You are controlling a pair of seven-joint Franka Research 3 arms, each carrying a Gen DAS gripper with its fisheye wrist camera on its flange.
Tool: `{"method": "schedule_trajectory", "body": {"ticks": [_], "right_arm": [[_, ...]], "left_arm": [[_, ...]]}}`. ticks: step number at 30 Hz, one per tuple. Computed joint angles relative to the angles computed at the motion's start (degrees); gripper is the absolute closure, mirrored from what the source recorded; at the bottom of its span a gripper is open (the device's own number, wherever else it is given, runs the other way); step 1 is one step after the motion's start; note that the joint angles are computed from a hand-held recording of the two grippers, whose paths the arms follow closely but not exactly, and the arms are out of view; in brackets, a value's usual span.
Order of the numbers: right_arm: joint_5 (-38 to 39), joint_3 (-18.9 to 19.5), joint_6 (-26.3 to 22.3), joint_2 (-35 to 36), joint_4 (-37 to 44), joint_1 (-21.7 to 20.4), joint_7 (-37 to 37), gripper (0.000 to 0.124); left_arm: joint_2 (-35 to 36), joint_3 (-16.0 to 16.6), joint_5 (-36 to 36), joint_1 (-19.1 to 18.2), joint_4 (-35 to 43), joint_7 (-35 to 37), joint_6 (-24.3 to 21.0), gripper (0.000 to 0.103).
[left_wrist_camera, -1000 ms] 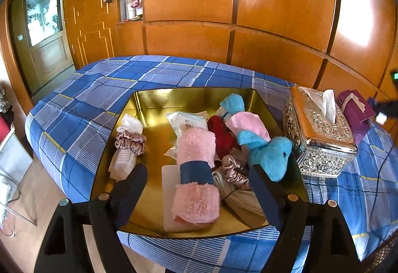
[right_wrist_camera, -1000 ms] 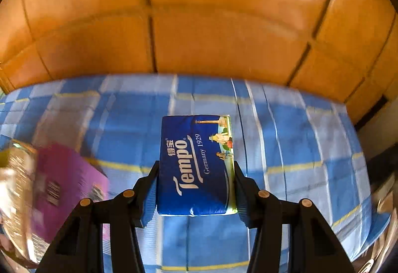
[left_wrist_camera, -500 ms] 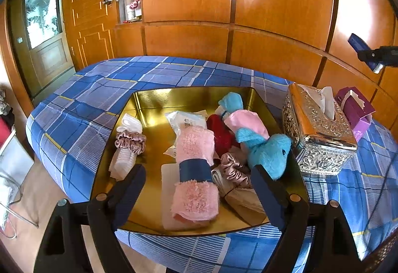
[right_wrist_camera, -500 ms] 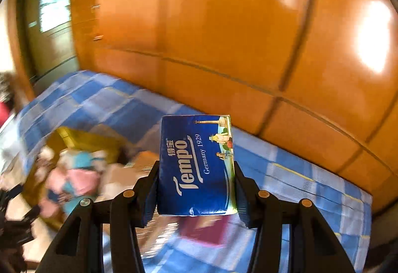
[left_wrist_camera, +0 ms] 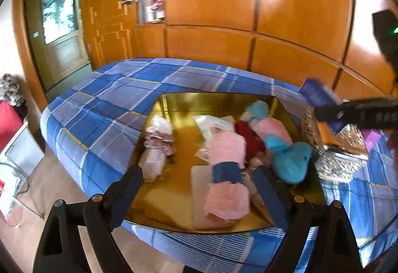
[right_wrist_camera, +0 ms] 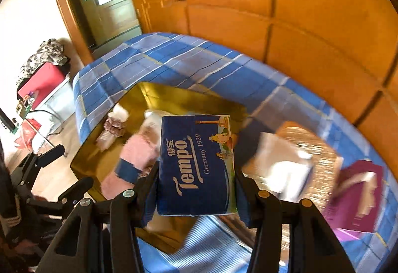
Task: Organize soft objects
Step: 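Carry the blue Tempo pack with the right tool into the gold tray and release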
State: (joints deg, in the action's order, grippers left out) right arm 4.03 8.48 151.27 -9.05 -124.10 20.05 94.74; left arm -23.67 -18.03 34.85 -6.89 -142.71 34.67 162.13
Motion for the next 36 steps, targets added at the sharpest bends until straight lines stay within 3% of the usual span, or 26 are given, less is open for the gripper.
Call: {"method": "schedule_trajectory", "body": {"ticks": [5, 10, 15, 20, 24, 29, 31, 36], "right_arm": [[-6.5, 1.0, 1.8, 10.0, 7.1, 1.3, 8.0, 0.072], [-13.3, -1.6, -0.2, 18.7, 14.7, 5.0, 14.4, 0.072], [-15.8, -4.1, -2.0, 22.1, 17.5, 7.5, 16.5, 0.070], [-14.5, -4.3, 1.7, 19.8, 14.3, 7.5, 16.3, 0.067], [-14.7, -4.1, 6.3, 16.2, 10.6, 7.3, 17.8, 0.051], [-26.0, -4.3, 8.3, 11.2, 6.5, 7.0, 28.0, 0.048], [-34.3, -3.7, 8.0, 8.6, 4.5, 6.1, 35.3, 0.048], [-51.9, 1.0, 5.9, 1.1, -1.1, 0.9, 52.8, 0.048]], "left_arm": [[-0.5, 0.5, 0.0, 1.4, -0.7, -1.8, 0.2, 0.010], [0.0, 0.6, 0.2, 1.8, -0.7, -2.2, 0.2, 0.008], [0.1, 0.8, 0.2, 1.8, -0.6, -2.3, 0.2, 0.008], [0.4, 0.9, -0.1, 1.4, -0.4, -2.0, 0.0, 0.007], [0.0, 0.5, 0.3, 1.5, -0.5, -2.4, 0.1, 0.007], [-0.8, 0.0, 1.0, 1.6, -0.6, -3.1, 0.8, 0.004], [-1.1, -0.4, 1.3, 1.6, -0.6, -3.3, 1.0, 0.004], [-2.0, -2.0, 2.7, 2.0, -0.5, -4.9, 1.3, 0.001]]}}
